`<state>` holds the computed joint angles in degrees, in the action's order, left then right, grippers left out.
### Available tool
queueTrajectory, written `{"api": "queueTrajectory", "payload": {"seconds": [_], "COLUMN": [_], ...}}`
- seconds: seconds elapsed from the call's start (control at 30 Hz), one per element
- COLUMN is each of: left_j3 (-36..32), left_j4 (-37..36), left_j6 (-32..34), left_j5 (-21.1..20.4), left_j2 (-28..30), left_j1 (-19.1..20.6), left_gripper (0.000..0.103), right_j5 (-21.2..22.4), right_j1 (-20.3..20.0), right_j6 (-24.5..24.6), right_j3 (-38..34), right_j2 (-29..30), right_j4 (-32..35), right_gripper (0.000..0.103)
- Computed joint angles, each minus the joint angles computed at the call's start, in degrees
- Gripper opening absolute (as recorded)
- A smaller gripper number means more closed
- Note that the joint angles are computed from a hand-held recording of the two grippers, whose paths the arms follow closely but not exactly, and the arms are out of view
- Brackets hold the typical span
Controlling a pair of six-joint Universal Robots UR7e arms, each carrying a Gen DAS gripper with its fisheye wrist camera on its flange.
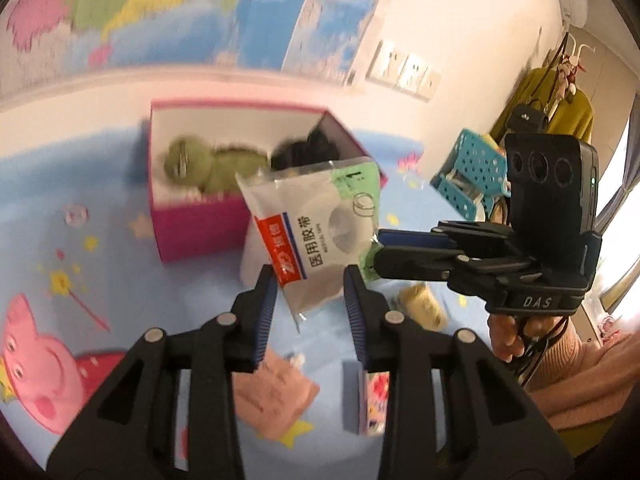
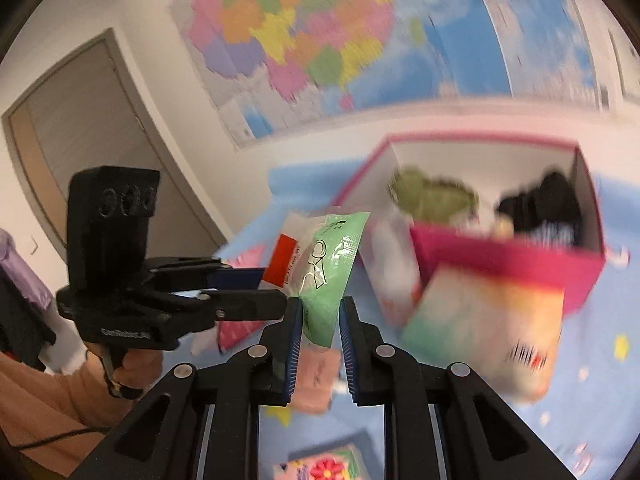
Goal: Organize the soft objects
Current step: 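Carry the ZD bag with the right gripper into the pink box and release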
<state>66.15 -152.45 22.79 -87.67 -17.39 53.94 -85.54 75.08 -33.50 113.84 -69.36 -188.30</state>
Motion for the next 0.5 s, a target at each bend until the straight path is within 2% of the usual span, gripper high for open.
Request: {"api": "queueTrajectory", "payload": {"seconds": [0.23,0.5], "left_j3": [-11.6,-29.2], "left_j4": [4.0,13.2], "left_j6": [-0.9,-3.1], "left_j5": [1.0,3.8], "left_j2": [5.0,14.4], "left_j1": [-0.5,-0.2], "left_gripper": [0.035,0.035], "right_j5": [0.0,0.7], "right_j1": [0.8,-0.8], "right_j6": [-0.4,1.3], "right_j3": [-7.0,-15.5], "right_j2": [2.0,5.5], "right_j4": [2.0,8.7], "right_gripper": [0.018,0.018]}}
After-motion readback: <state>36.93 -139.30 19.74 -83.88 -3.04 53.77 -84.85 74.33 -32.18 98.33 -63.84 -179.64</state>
